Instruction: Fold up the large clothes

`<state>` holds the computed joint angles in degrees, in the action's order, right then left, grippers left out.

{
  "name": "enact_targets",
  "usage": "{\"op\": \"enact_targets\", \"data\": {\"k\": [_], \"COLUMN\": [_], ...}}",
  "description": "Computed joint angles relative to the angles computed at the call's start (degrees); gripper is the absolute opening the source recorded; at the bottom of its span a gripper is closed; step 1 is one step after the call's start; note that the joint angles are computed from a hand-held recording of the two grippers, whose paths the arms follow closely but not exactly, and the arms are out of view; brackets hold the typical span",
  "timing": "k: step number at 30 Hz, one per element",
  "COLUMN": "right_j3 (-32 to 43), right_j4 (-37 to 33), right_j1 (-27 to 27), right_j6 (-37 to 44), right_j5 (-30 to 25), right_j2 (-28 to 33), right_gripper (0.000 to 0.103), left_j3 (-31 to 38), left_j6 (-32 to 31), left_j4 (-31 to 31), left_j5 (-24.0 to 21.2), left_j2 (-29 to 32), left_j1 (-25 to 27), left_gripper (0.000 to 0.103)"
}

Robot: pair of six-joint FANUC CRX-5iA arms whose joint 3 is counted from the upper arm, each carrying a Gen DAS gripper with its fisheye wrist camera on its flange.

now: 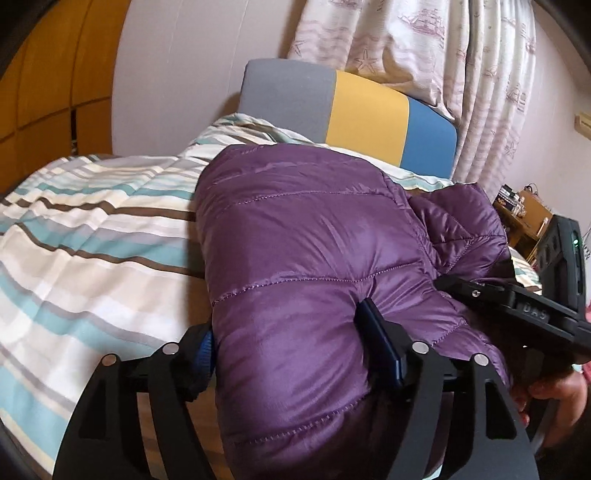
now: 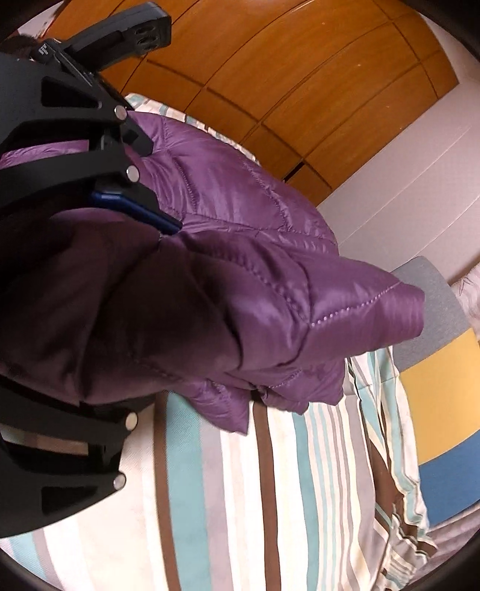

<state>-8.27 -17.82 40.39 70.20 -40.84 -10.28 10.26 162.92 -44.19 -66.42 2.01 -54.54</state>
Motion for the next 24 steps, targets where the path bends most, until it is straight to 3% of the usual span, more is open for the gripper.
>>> {"op": "enact_targets", "data": {"k": [1, 2, 3, 5, 8, 10, 13, 14, 18, 20, 24], "right_j3": [-1.1, -1.11, -2.79, -5.68, -10.65, -9.64, -3.81, -2.48, 5.47, 8.55, 11.2], "right_j4": [1.99, 3.33, 3.55, 6.99, 21.57, 25.7, 28.57, 31.17, 36.67, 38.32, 34.14], "right_j1": [0.4, 0.57, 0.26, 0.58, 3.57, 4.09, 4.83, 7.45, 10.04, 10.74, 9.0], "right_j6": [-2.39, -4.58, -5.3, -8.52, -20.76, -22.74, -21.22, -23.06, -25.55, -27.56, -29.34], "right_j5": [0.2, 0.3, 1.05, 3.11, 5.65, 4.74, 1.7, 0.33, -4.17, -7.11, -7.42], "right_j2": [-1.08, -1.39, -3.33, -6.57, -10.6, -10.62, -6.71, -5.47, 3.61, 7.34, 11.37], "right_gripper": [0.087, 0.09, 0.09, 0.09, 0.089, 0.081, 0.075, 0.074, 0.069, 0.061, 0.062], "left_j3": [0.87, 1.72, 2.72, 3.49, 6.29, 9.94, 14.99, 16.55, 25.29, 27.67, 26.57], "left_j6": [0.17, 0.32, 0.59, 1.96, 2.94, 1.71, -0.59, -1.45, -7.77, -9.47, -10.47], "left_j4": [-0.53, -0.63, -0.6, -1.0, -3.35, -3.12, -0.23, 0.71, 5.13, 6.68, 10.75], "left_j5": [-1.7, -3.63, -5.45, -7.45, -10.33, -11.85, -11.64, -11.48, -14.4, -15.44, -17.72], "left_j2": [0.37, 0.57, 0.78, -0.22, -0.21, 1.18, 3.78, 4.78, 11.25, 13.91, 16.31], "left_j1": [-0.6, -0.99, -1.39, -2.36, -3.74, -3.0, 0.3, 1.46, 6.21, 8.26, 12.12], "left_gripper": [0.08, 0.091, 0.094, 0.094, 0.094, 0.094, 0.094, 0.094, 0.094, 0.094, 0.094]}}
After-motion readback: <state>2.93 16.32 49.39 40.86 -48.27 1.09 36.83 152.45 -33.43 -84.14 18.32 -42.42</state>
